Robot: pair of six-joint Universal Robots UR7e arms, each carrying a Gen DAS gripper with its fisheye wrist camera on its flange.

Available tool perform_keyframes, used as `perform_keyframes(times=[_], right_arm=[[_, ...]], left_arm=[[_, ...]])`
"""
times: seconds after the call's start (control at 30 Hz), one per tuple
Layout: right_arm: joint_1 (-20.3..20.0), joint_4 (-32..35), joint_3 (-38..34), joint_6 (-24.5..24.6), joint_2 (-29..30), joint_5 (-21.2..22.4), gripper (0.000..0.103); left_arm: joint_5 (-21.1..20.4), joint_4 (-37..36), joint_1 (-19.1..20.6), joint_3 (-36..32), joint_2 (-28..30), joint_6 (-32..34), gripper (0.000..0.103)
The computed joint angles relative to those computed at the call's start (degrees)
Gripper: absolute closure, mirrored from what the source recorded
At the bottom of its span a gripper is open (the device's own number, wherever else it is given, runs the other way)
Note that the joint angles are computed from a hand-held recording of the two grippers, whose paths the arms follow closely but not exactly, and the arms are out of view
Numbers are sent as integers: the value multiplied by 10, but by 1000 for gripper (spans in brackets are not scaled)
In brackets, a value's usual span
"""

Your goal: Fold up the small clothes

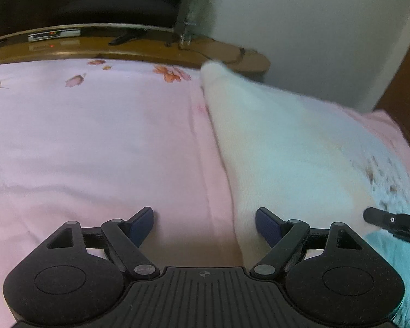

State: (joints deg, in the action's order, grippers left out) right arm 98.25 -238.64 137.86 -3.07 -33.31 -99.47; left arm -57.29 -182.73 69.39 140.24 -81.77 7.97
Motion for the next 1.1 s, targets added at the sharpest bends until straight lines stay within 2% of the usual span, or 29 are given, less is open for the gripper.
perform_keyframes(times=[0.1, 0.17, 0.23, 0.3, 0.4, 0.57, 0.6, 0.63, 0.67, 0.7, 0.77, 0.83, 0.87, 0.9, 0.97, 1.0, 1.1], right_arm=[[-15, 45, -7, 1, 5, -7, 100], [-15, 25, -13, -7, 19, -7, 101], [0, 34, -16, -7, 13, -19, 96], [21, -1, -18, -39, 18, -48, 85], [38, -40, -48, -90, 29, -60, 86], [45, 21, -135, -150, 47, -58, 89], [52, 41, -152, -157, 52, -77, 91], [61, 77, -173, -177, 57, -121, 95], [60, 99, -192, -202, 69, -155, 103], [57, 98, -195, -203, 72, -165, 103], [50, 113, -183, -163, 57, -149, 103], [62, 123, -186, -171, 51, -161, 103], [64, 110, -185, -180, 51, -149, 95], [63, 98, -188, -189, 53, -134, 92], [64, 91, -215, -203, 60, -136, 90], [64, 93, -233, -207, 66, -135, 85], [65, 125, -279, -220, 79, -137, 85]], left_arm=[[15, -37, -1, 10, 18, 39, 21], [16, -1, -4, 2, 5, 35, 21], [15, -13, -7, -2, -2, 54, 21], [-5, -33, 0, -20, 4, 74, 21], [-11, -63, 7, -64, 44, 88, 21], [-14, -54, 28, -120, 107, 59, 21], [-13, -52, 32, -123, 115, 59, 21], [-21, -54, 36, -125, 119, 60, 21], [-28, -45, 40, -129, 119, 53, 21], [-35, -28, 44, -135, 116, 47, 21], [-32, -7, 42, -146, 109, 54, 21], [-26, -52, 34, -152, 118, 89, 21], [-34, -53, 35, -163, 123, 91, 21], [-37, -46, 37, -180, 133, 85, 21], [-38, -40, 39, -209, 154, 76, 21], [-38, -39, 41, -221, 167, 74, 21], [-33, 4, 52, -254, 197, 38, 20]])
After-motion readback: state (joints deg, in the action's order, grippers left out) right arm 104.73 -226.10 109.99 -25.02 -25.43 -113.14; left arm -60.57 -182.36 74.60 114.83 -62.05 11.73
